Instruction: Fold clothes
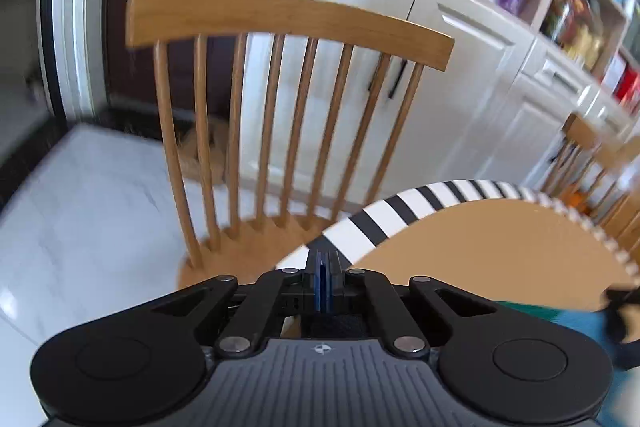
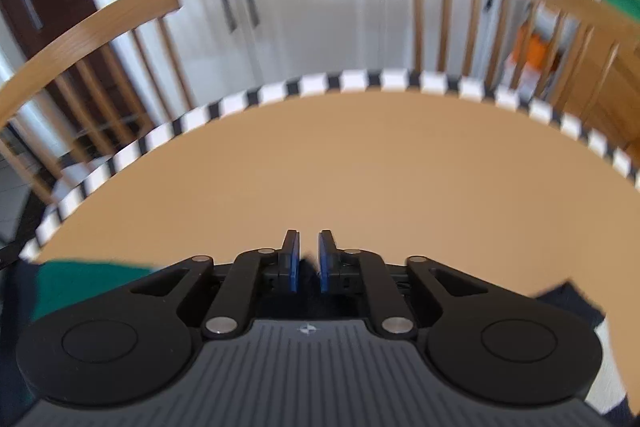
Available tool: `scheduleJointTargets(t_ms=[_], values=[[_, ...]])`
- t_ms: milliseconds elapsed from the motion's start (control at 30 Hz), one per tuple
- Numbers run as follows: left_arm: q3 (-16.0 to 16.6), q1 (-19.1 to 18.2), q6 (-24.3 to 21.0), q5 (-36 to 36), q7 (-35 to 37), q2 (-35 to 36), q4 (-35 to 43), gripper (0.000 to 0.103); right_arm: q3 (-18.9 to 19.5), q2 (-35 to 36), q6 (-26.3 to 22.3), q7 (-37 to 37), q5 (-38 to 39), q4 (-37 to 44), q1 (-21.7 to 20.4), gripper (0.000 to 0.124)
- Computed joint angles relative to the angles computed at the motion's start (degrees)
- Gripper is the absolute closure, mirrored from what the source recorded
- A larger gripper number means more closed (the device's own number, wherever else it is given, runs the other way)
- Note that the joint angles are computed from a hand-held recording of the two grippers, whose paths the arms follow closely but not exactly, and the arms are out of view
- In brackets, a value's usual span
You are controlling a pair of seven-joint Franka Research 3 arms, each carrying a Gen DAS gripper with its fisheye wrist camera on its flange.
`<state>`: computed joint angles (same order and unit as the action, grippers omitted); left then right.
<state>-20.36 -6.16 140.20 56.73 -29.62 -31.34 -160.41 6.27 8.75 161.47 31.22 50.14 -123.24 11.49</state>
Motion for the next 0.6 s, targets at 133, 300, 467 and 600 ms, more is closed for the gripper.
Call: scheduleJointTargets(t_ms=[133, 300, 467, 600], values=[[-3.44, -0.36, -10.38, 1.95, -0.34, 1.07, 2.89, 0.098, 2.31, -0.44, 1.53, -11.41, 12.59, 0.38, -2.26, 0.086], [2.63, -6.31, 2.15, 3.34, 7.52, -6.75, 0.15, 0.097, -3.03, -9.0, -15.76, -31.14, 22.79, -5.6, -5.46, 0.089], [-2.36, -1.1, 16.6, 11.1, 6.91, 7.04, 7.72, 0.086, -3.88, -8.42, -11.6, -35.48, 22.39, -11.18, -1.94, 0.094], [-3.91, -0.06, 8.93, 15.36, 2.46, 20.83, 16.59, 0.086, -1.95, -3.23, 0.49, -45.34, 37.46, -8.55, 0.77, 0.086]])
